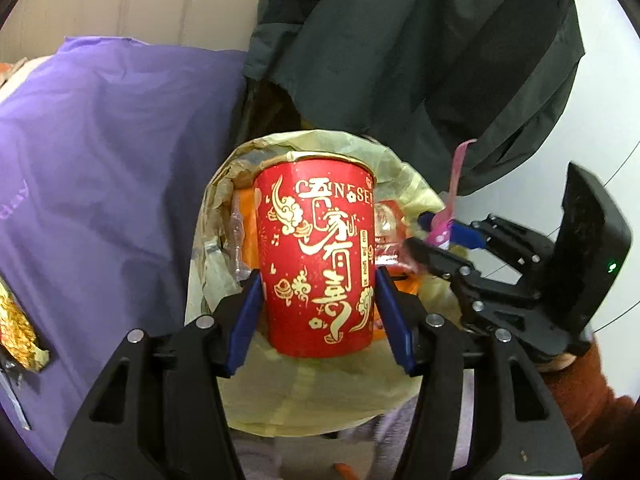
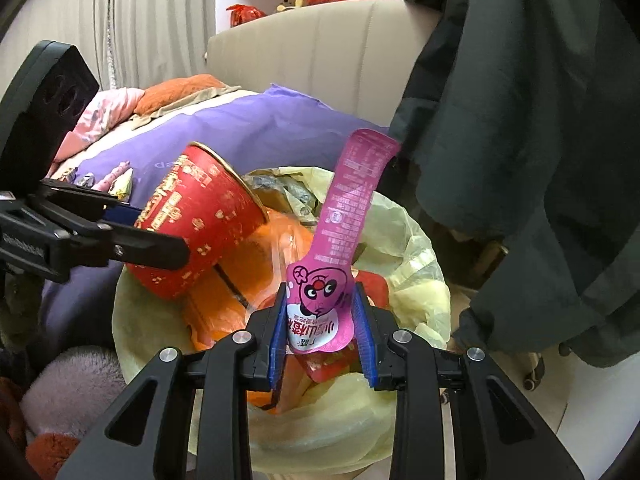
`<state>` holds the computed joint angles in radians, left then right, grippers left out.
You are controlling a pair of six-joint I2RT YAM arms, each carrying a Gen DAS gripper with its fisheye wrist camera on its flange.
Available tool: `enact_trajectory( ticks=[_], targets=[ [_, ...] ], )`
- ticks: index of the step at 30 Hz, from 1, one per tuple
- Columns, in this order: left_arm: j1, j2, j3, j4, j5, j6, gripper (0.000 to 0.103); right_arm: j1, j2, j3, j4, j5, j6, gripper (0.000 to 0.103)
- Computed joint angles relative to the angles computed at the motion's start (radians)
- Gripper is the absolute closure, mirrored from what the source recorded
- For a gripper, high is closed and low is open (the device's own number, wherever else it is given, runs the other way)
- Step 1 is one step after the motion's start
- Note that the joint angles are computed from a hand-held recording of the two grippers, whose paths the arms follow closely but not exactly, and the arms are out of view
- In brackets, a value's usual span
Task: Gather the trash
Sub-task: 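Open both tools to drop the cup and lollipop into the trash bag, then grasp the white-green snack packet with the left tool and lift it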
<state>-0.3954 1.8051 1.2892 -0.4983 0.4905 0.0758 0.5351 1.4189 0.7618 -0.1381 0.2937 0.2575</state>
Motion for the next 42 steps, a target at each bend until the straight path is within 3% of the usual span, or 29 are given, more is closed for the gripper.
enact_trajectory(
  ticks=[4, 7, 10, 22, 28, 32, 36, 42],
  targets=[
    [0.003, -0.016, -0.015, 0.007, 0.021, 0.001, 0.049, 0.01, -0.006, 0.001, -0.026, 0.008, 0.03, 0.072],
    [0.024, -0.035, -0.034, 0.017, 0.067, -0.01, 0.041, 0.028, 0.002, 0.008, -0.05, 0.025, 0.048, 0.058],
    [0.044, -0.059, -0.048, 0.02, 0.084, -0.022, 0.039, 0.05, 0.003, 0.015, -0.075, 0.04, 0.07, 0.052],
    [0.276, -0.315, -0.219, 0.04, 0.112, 0.025, 0.038, 0.197, -0.02, 0.102, -0.183, 0.214, 0.226, 0.049],
    [0.478, -0.412, -0.268, -0.048, 0.148, 0.181, 0.038, 0.32, -0.001, 0.164, -0.238, 0.267, 0.289, 0.043],
    [0.679, -0.465, -0.25, -0.194, 0.168, 0.428, 0.038, 0.415, 0.045, 0.24, -0.272, 0.301, 0.337, 0.043],
    [0.997, -0.463, -0.208, -0.278, 0.269, 0.631, 0.038, 0.507, 0.187, 0.401, -0.249, 0.348, 0.289, 0.043],
    [1.381, -0.219, 0.014, -0.352, 0.403, 0.636, 0.038, 0.562, 0.493, 0.761, -0.248, 0.275, 0.207, 0.043]
  ],
)
